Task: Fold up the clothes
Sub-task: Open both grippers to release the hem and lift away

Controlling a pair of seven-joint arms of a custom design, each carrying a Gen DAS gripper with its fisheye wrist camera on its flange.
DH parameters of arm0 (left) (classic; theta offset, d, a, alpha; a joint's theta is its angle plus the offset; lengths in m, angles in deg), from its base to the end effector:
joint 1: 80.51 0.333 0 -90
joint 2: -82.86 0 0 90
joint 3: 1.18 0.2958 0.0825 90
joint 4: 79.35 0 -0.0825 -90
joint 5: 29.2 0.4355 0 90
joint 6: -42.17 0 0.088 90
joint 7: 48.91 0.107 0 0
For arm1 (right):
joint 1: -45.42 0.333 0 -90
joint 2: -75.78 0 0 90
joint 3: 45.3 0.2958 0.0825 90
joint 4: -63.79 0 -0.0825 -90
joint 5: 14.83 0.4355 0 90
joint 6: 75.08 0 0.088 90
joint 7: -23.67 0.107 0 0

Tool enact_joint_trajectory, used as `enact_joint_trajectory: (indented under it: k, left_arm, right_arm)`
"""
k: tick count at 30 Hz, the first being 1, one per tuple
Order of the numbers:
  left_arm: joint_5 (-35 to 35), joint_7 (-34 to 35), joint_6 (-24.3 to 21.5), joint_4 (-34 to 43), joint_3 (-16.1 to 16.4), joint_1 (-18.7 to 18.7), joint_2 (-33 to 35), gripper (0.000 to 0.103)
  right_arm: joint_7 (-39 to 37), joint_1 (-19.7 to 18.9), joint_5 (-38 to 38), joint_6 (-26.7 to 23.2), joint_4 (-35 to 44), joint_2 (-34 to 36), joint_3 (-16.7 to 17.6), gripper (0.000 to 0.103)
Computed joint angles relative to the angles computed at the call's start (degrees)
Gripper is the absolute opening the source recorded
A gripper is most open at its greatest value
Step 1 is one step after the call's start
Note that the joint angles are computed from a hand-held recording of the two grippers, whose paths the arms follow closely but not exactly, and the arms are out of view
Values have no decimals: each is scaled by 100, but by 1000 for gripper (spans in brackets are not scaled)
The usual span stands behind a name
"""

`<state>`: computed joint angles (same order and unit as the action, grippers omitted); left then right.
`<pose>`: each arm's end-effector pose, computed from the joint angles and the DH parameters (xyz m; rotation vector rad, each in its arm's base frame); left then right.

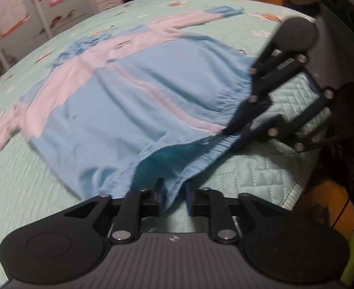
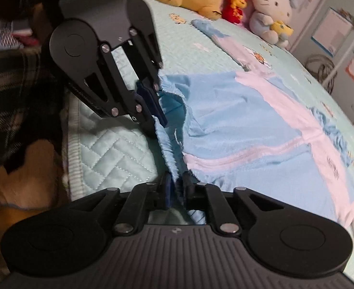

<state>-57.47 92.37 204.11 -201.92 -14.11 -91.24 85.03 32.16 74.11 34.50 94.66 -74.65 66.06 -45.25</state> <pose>0.5868 -0.2302 0.4085 -0.8893 2.4904 -0.8112 0.5022 0.2170 0.3891 -2.3869 0.5387 -0.6190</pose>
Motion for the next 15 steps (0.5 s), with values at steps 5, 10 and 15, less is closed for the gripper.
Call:
enact_joint_trajectory:
  k: [5, 10, 15]
  left_arm:
    - [175, -609, 66, -265, 92, 16, -243, 52]
    - [532, -1123, 79, -481, 171, -9, -441, 56]
    - [1261, -1811, 234, -688, 181, -18, -586, 59]
  right_arm:
    - [275, -21, 456, -288, -192, -289, -131, 19]
    - [1098, -211, 334, -431, -517, -633, -166, 36]
    - [1766, -291, 91, -615, -814, -974, -310, 43]
